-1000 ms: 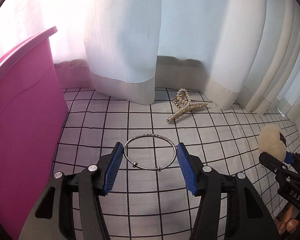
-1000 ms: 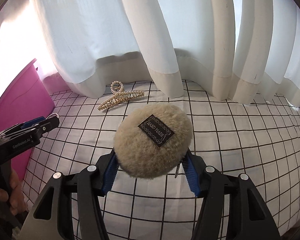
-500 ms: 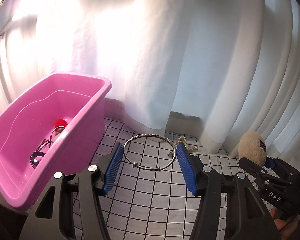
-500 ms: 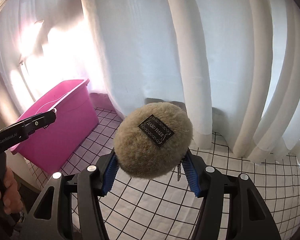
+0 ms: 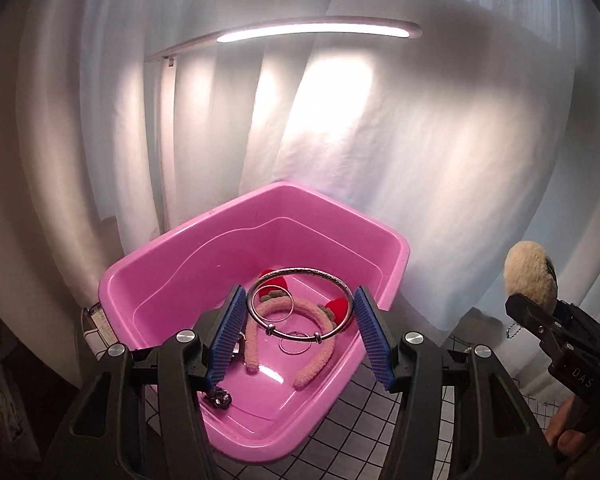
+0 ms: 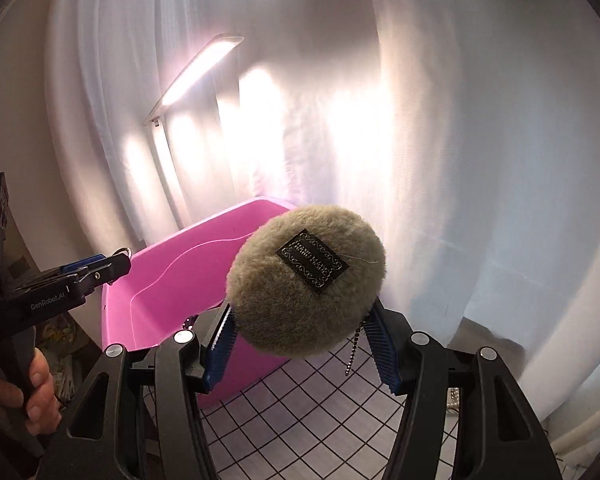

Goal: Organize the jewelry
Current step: 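Carry the bangle in the left tool and pom-pom in the right tool over the tub, then open the left tool dropping the bangle while the right tool releases the pom-pom into the tub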

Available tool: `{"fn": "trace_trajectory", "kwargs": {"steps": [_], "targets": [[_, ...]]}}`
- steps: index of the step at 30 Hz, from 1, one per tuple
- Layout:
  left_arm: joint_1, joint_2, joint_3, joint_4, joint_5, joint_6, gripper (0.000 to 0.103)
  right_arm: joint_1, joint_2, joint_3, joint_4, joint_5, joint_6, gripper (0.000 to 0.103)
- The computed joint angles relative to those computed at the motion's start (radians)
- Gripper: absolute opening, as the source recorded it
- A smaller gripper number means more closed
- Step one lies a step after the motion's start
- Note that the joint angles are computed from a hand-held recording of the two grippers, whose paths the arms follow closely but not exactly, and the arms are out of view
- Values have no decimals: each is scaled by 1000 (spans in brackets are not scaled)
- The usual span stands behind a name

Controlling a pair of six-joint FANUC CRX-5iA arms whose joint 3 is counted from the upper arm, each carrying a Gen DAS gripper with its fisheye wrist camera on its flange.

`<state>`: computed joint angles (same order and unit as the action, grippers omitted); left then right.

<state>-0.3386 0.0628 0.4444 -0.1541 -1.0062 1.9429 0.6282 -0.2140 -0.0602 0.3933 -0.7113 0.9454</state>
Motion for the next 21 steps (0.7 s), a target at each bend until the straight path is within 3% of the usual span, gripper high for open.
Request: {"fn": "trace_trajectory", "kwargs": {"steps": [8, 21], "targets": [[113, 31, -14, 35, -46, -3, 54, -23, 253, 314, -194, -98, 237, 57], [173, 160, 79, 117, -191, -3, 54, -65, 537, 710, -400, -441, 442, 57]]}}
